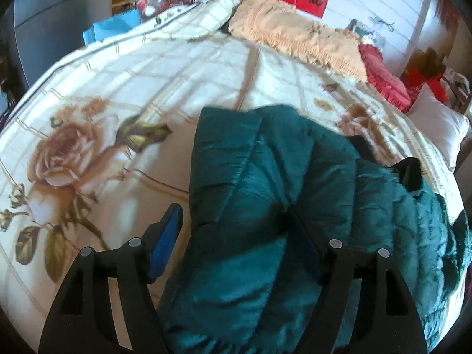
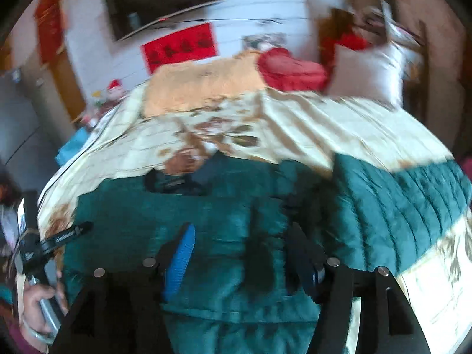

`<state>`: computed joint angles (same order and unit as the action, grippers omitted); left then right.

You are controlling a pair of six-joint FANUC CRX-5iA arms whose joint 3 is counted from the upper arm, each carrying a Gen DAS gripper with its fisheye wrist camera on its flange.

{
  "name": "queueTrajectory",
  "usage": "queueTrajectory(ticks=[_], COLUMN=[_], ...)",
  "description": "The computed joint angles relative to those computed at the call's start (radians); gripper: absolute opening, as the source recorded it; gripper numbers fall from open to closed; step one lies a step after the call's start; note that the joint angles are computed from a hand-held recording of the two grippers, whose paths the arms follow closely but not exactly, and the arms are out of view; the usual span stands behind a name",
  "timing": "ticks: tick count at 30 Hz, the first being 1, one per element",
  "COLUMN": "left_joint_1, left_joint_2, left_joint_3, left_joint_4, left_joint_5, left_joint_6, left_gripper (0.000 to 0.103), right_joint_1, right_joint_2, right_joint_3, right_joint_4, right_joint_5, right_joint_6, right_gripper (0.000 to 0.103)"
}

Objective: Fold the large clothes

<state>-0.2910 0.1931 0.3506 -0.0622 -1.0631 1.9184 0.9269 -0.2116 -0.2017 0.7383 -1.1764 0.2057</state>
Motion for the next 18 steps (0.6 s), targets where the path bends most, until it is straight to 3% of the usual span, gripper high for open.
queueTrajectory(ticks=[4, 15, 18], left_joint_1=[-0.006, -0.06, -0.077], left_joint_2=[-0.043, 0.041, 0.05], left_joint_3=[-0.034, 0.049, 0.058], left_joint_4=[0.031, -0.017, -0.052], left_joint_5=[0.056, -0.01, -0.014], left_joint_6=[-0.043, -0.082, -0.093], left_gripper=[0.073, 0.074, 0.077], right_joint_1=[-0.007, -0.072, -0.104], right_joint_2=[0.048, 0.176, 0.163], right_joint_3=[0.064, 0.089, 0.054], right_joint_4=[-0.072, -0.134, -0.171], right_joint_5=[0.063, 0.009, 0.06], right_joint_6=[0.109, 0.248, 0.237], right_gripper=[0.062, 0.059, 0.058])
